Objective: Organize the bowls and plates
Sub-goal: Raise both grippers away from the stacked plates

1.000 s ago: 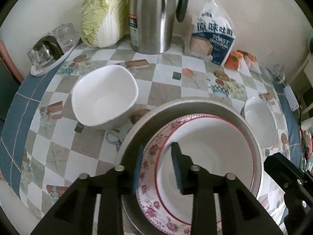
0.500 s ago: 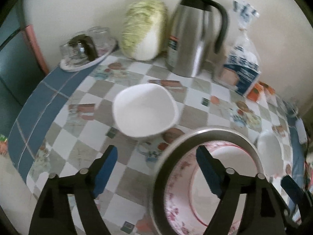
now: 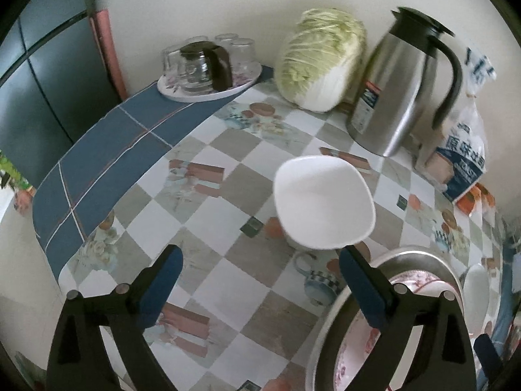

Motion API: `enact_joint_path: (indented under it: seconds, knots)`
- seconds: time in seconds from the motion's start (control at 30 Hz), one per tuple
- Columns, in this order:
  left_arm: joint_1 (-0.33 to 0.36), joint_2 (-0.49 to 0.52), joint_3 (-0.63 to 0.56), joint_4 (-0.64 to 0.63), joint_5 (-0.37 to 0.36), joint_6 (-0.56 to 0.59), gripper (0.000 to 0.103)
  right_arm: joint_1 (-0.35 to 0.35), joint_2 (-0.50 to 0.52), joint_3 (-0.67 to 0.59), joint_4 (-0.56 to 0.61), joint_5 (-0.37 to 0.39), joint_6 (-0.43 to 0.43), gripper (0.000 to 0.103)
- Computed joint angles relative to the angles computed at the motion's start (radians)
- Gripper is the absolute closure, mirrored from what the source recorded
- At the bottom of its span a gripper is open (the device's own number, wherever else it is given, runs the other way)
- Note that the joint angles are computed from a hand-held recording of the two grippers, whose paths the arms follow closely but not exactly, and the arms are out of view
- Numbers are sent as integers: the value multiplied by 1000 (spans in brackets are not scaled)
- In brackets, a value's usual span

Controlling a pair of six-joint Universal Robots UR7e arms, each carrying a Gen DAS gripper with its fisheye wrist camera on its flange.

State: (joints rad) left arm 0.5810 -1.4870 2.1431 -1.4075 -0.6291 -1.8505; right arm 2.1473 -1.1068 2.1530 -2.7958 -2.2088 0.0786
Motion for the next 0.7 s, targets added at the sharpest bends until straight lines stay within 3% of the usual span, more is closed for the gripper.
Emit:
enact_joint_path:
  seconds: [0.17, 0.7]
  knots:
    - [10, -38, 18, -15, -4, -11, 6, 10, 34, -7, -17, -7, -3, 2]
    - [84, -143, 75, -178, -12, 162, 6, 62, 157, -56, -32, -134, -15, 2]
